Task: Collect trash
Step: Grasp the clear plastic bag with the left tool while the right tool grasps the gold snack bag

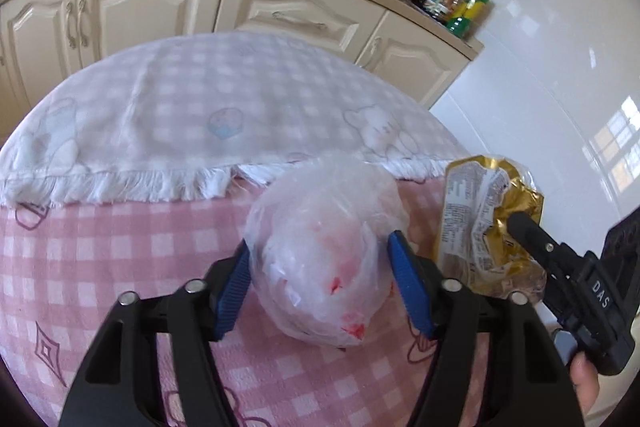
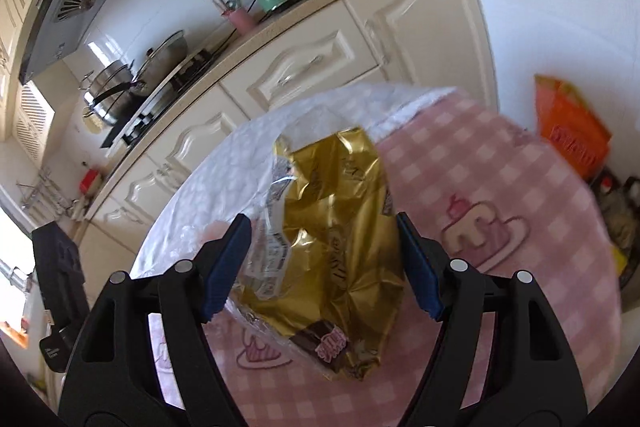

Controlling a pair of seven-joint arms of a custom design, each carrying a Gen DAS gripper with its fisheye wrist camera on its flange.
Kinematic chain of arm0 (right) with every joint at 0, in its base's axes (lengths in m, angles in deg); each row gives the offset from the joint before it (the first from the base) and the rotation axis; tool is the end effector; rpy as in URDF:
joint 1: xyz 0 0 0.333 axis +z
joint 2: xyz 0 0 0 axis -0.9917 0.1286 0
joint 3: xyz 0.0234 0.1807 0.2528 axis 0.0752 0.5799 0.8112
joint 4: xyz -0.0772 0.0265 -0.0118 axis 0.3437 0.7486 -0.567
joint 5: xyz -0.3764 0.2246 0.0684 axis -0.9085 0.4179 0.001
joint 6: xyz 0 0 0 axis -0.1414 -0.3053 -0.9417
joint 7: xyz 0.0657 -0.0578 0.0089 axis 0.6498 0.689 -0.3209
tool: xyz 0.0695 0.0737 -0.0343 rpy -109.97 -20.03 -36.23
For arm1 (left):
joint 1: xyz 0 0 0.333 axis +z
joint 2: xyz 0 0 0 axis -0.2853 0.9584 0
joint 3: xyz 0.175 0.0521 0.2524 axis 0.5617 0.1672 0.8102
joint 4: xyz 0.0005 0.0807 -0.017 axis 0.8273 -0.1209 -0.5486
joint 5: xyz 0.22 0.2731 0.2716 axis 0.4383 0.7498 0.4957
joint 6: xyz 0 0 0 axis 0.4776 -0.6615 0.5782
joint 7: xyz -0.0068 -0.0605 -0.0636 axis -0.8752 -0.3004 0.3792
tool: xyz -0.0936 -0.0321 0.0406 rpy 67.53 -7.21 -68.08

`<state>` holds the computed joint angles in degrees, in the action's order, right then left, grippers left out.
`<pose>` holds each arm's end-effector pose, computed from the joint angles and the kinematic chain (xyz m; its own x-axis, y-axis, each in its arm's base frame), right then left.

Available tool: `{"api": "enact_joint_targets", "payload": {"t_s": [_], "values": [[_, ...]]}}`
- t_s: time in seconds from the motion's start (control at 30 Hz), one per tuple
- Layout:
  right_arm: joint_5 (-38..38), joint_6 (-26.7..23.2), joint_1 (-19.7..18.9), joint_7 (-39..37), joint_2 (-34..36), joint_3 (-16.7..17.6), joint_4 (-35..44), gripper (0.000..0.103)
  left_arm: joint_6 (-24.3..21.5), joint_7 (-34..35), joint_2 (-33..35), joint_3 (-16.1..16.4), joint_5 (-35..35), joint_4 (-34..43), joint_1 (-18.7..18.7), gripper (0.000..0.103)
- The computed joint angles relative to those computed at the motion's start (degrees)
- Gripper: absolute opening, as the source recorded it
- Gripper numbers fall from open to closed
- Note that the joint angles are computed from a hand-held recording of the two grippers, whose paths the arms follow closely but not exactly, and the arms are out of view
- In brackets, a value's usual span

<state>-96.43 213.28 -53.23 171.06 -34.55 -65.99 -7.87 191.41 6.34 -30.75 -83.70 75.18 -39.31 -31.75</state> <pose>0.5134 0.4178 0.7359 -0.0378 -0.8505 -0.5246 -0.6575 0.4165 -0.6278 0.5867 -0.3243 0.7476 -0.1712 -0.9048 0.3899 -0.8225 -0.0866 -0.5621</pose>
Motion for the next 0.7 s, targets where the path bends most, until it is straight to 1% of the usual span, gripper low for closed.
{"api": "enact_joint_targets", "payload": {"t_s": [0.03,0.1,0.13,0.17,0.23,0.33,0.47,0.5,0.6,0.67,0.7], "values": [[0.5,0.1,0.1,-0.7,0.1,0.1,0.1,0.057,0.3,0.7,-0.3,-0.1,-0.7,-0.5,0.0,0.047],[0.1,-1.1,0.5,-2.2,0.4,0.4,1.2,0.027,0.9,0.9,-1.2,-0.2,-0.4,-1.4,-0.1,0.039],[-0.3,-1.6,0.8,-3.1,0.5,0.6,1.8,0.026,1.5,1.2,-2.0,-0.2,-0.6,-2.3,-0.2,0.035],[-0.4,-1.7,1.1,-3.5,0.5,0.7,1.9,0.022,1.9,1.5,-2.8,-0.2,-1.0,-3.1,-0.2,0.034],[-1.1,-1.6,1.6,-4.0,0.4,0.9,2.3,0.008,3.4,1.3,-5.2,-0.3,0.1,-5.5,-0.5,0.03],[-4.4,-2.7,3.0,-3.9,0.8,1.5,4.0,0.008,6.0,0.1,-9.5,-0.2,3.2,-9.5,-0.9,0.029],[-9.0,-4.0,5.4,-3.0,1.9,2.2,7.1,0.007,8.4,-4.6,-16.4,-0.3,10.2,-15.3,-0.4,0.029],[-9.9,-4.3,6.0,-2.9,2.3,2.3,8.0,0.007,8.5,-6.4,-18.5,-0.5,12.7,-16.8,0.1,0.029],[-12.1,-4.9,8.5,-3.3,4.6,2.6,12.1,0.007,8.3,-9.1,-23.1,-0.8,17.2,-19.8,1.1,0.029],[-12.6,-5.4,10.7,-4.4,7.0,2.7,15.8,0.007,5.8,-10.2,-26.3,-1.0,20.1,-21.3,2.0,0.029],[-12.6,-5.2,11.7,-4.8,7.8,2.3,17.0,0.007,5.1,-10.4,-28.7,-0.6,20.3,-23.1,2.1,0.029]]}}
